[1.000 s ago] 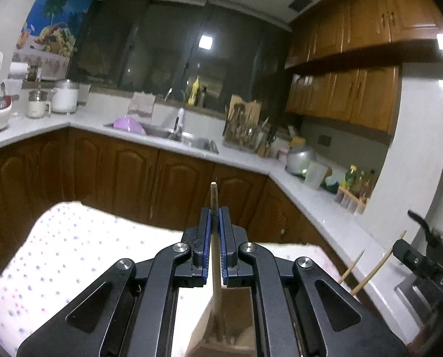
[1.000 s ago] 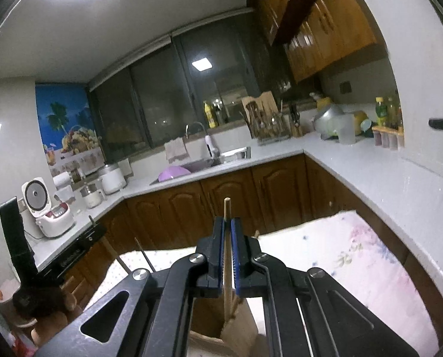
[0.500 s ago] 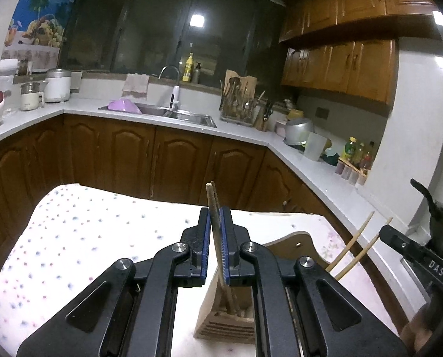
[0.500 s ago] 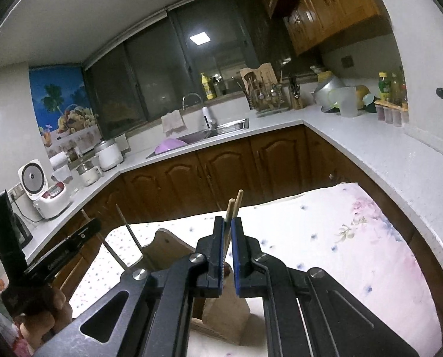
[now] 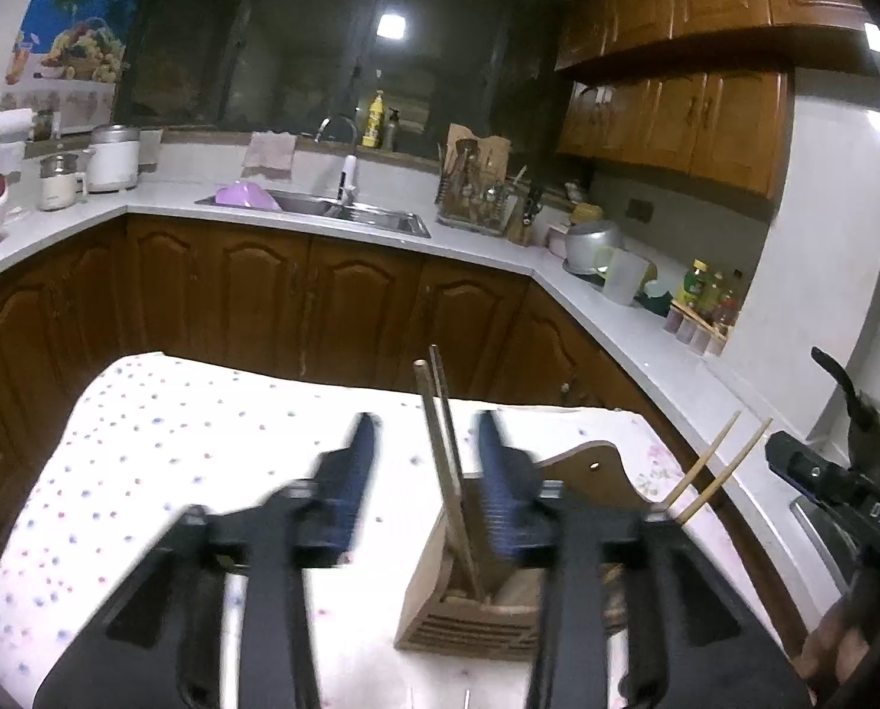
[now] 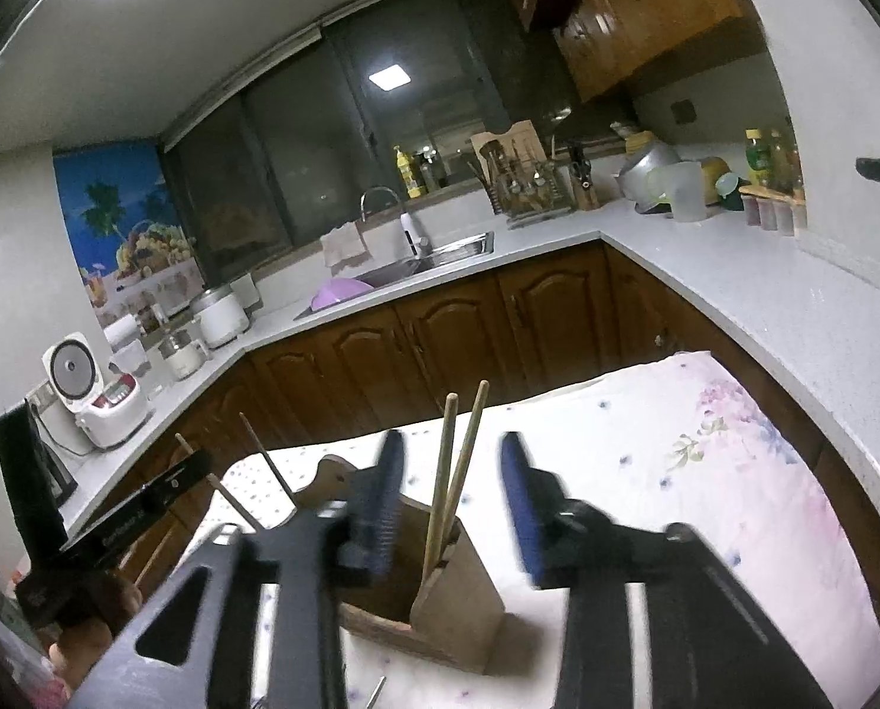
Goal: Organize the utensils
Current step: 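Open both tools to release the chopsticks and pull back from the holder, then move both open tools back over the remaining chopsticks on the cloth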
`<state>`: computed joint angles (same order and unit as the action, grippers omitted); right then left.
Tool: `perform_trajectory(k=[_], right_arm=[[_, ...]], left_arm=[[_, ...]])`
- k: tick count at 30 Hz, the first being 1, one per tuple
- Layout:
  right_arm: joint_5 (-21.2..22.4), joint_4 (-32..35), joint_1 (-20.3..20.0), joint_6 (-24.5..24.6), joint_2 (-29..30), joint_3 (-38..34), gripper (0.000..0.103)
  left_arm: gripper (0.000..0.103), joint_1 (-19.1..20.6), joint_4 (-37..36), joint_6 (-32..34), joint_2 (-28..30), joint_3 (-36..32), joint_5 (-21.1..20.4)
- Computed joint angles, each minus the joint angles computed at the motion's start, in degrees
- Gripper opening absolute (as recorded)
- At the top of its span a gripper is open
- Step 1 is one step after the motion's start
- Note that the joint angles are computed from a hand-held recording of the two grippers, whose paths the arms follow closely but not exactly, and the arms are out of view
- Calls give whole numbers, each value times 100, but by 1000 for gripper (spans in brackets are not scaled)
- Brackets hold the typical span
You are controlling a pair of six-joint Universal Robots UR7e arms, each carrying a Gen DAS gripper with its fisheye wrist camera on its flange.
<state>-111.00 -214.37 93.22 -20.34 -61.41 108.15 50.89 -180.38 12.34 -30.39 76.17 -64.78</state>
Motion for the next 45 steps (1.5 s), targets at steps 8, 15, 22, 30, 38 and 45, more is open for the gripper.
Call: perform_trajectory(k=[8, 15, 22, 30, 38, 45], right_arm=[[159, -277, 4, 123, -229, 496, 78], [123, -437, 56, 115, -353, 993, 92], [-10, -644, 162, 153, -432, 1570, 92], [-260, -822, 256, 323, -393, 2040, 92], [-367, -890, 186, 457, -213, 2295, 92], [-395, -702, 164, 552, -102, 2252, 92]], left_arm=[[76, -51, -445, 81, -425, 771, 245], [89, -40, -240, -60, -960, 1604, 450], [89, -106, -395, -75, -1405, 2426, 662], [90, -100, -259, -258, -1816, 3095, 734], [90, -37, -89, -379, -1978, 3353, 833], [90, -14, 201, -380, -1952, 3286, 845]])
